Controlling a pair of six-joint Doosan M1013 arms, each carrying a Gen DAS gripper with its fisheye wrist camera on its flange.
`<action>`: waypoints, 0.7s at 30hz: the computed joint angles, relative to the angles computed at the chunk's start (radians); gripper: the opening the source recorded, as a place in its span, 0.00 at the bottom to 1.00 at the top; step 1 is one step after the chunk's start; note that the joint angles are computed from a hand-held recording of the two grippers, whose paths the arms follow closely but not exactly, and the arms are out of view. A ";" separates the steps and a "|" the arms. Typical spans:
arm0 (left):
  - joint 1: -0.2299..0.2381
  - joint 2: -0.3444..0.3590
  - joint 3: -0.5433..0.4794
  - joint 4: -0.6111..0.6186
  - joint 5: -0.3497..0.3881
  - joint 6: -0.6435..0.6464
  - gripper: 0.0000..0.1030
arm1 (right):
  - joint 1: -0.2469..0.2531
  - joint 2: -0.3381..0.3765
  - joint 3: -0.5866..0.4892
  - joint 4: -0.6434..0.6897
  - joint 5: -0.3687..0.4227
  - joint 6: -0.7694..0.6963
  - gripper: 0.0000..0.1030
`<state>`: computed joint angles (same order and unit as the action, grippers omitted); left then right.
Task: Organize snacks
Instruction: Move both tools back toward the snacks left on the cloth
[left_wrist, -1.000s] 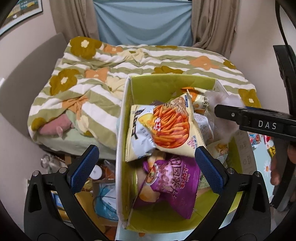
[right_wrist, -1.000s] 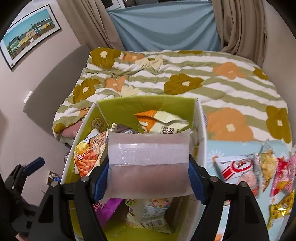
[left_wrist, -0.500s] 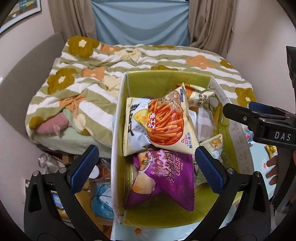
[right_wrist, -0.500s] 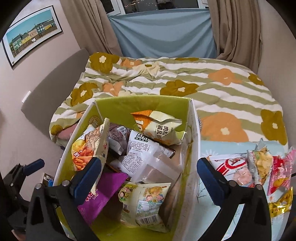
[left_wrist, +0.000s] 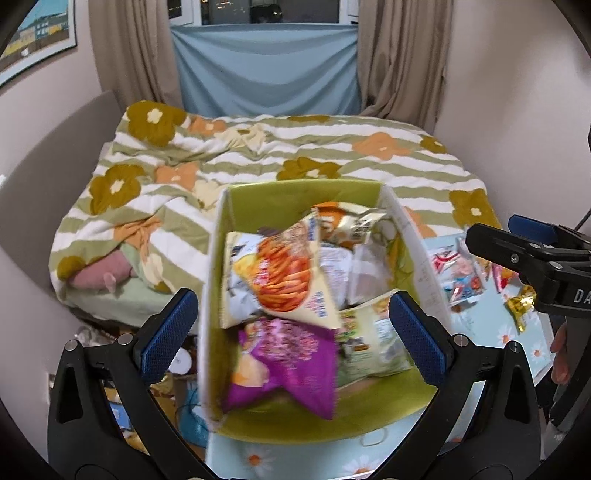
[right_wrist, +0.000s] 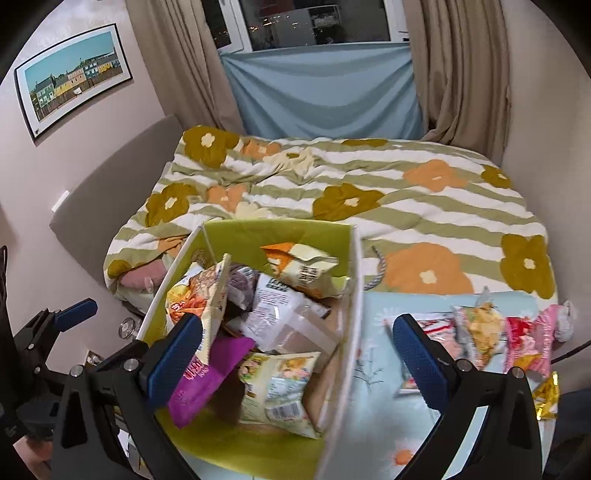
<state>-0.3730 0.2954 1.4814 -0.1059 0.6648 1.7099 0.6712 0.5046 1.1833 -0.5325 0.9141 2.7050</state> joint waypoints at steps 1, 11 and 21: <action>-0.008 -0.002 0.001 -0.003 -0.003 0.000 1.00 | 0.000 -0.017 0.023 -0.010 -0.006 0.014 1.00; -0.130 0.012 -0.037 0.010 0.001 0.000 1.00 | 0.001 -0.155 0.201 -0.132 0.070 0.127 1.00; -0.237 0.103 -0.163 -0.042 0.069 0.164 1.00 | -0.020 -0.279 0.381 -0.169 0.183 0.333 1.00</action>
<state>-0.6100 0.3985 1.3179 -0.1475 0.7336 1.8743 0.6515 0.2253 1.5643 -0.7013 1.0968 3.0380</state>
